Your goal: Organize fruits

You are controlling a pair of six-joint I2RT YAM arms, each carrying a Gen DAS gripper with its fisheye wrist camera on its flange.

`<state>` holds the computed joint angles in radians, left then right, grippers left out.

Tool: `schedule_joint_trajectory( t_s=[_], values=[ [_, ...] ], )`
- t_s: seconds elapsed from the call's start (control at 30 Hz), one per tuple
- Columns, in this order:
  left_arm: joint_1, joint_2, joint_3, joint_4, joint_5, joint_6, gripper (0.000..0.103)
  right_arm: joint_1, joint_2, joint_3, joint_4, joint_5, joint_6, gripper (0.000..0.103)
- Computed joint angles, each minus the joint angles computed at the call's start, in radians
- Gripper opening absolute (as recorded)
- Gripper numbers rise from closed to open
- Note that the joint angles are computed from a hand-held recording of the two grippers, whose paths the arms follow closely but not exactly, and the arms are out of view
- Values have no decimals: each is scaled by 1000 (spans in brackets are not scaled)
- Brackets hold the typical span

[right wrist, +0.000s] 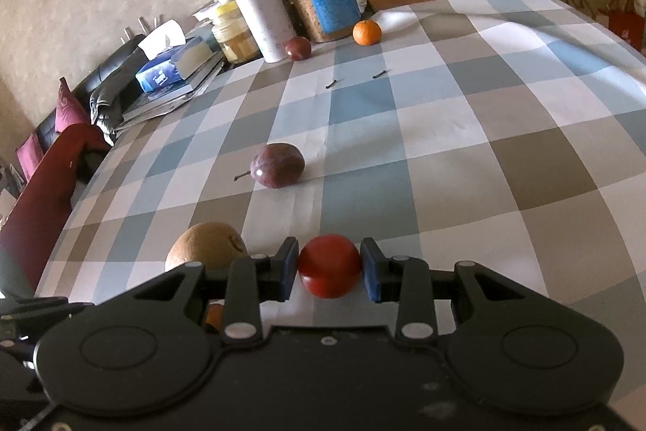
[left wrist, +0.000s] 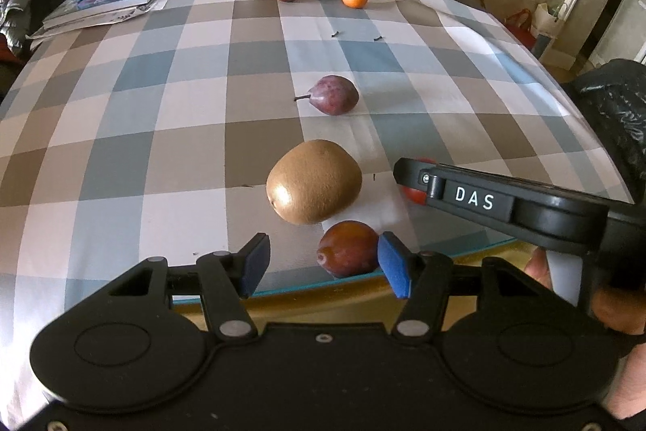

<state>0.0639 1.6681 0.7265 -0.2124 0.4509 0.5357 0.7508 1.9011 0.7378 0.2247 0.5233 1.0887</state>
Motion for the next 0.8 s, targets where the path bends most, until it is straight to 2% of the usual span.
schedule_joint_trajectory(
  t_s=[0.17, 0.3, 0.57, 0.67, 0.8],
  values=[
    [4, 7, -4, 3, 30, -12, 64, -5, -7, -26, 36, -11, 11, 36],
    [-4, -14, -57, 84, 9, -34, 63, -1, -6, -29, 43, -7, 13, 36],
    [19, -24, -101, 136, 80, -5, 47, -2, -12, -38, 49, -12, 11, 36],
    [9, -46, -142, 195, 68, 5, 47, -3, -14, -46, 59, -15, 14, 36],
    [-14, -19, -135, 220, 58, -20, 51, 0, -12, -38, 46, -7, 13, 36]
  ],
)
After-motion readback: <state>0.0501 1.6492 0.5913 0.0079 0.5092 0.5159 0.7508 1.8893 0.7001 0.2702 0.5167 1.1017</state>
